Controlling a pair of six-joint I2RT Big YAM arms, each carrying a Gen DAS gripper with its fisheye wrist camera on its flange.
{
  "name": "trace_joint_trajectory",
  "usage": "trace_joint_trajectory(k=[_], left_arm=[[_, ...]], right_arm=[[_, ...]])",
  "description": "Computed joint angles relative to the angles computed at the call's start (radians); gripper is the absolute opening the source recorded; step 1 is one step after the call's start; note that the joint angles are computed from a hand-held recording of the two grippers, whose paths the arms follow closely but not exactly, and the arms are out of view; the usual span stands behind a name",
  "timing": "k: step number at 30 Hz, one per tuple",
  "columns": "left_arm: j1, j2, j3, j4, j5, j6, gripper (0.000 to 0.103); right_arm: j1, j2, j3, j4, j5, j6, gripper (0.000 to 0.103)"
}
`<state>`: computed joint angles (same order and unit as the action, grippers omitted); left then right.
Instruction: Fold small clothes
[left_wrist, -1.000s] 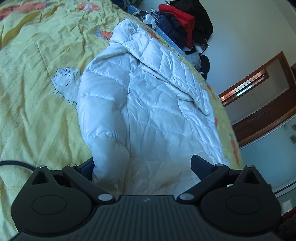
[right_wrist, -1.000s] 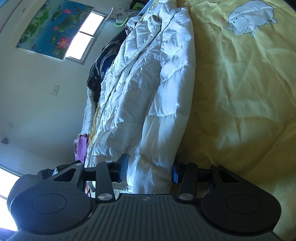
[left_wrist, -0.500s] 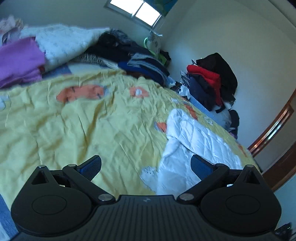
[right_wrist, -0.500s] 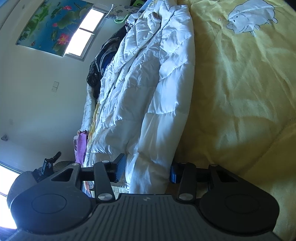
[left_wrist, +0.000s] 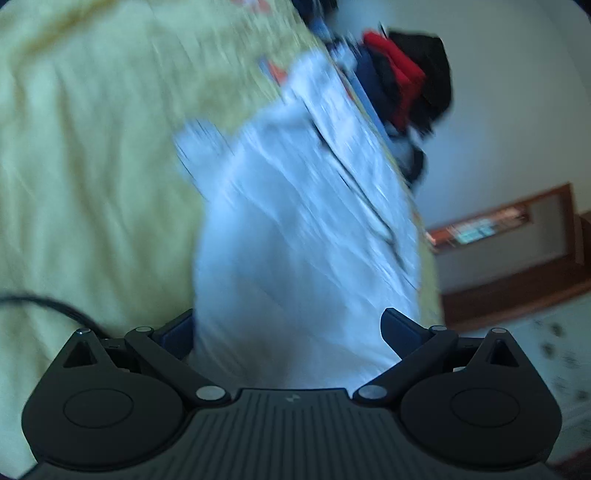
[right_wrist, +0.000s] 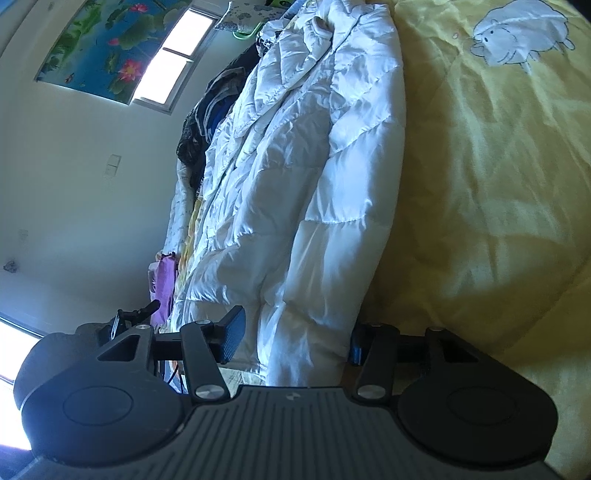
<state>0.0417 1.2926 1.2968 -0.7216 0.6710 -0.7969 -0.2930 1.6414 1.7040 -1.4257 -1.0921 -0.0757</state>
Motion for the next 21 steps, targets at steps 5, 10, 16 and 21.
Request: trace_joint_trajectory(k=[5,10,16,21], left_arm=[[-0.052,0.018,0.022,-0.028,-0.038,0.051,0.103],[-0.057,0.033,0.057,-0.072,-0.036,0.087,0.097],[-0.092,0.082,0.157,-0.292,-0.169,0.252,0.022],[-0.11,0.094,0.203,-0.348,-0.215,0.319,0.021]], right_arm=[[-0.001,-0.007,-0.01,0.02,-0.006,0.022,0.057],[0.005,0.004,0.017,-0.043,0.028,-0.04,0.049],[-0.004,-0.02,-0.018,-0.003,0.047,-0.024,0.038],[0.013,-0.048,-0.043,0.039,0.081,-0.054,0.015]])
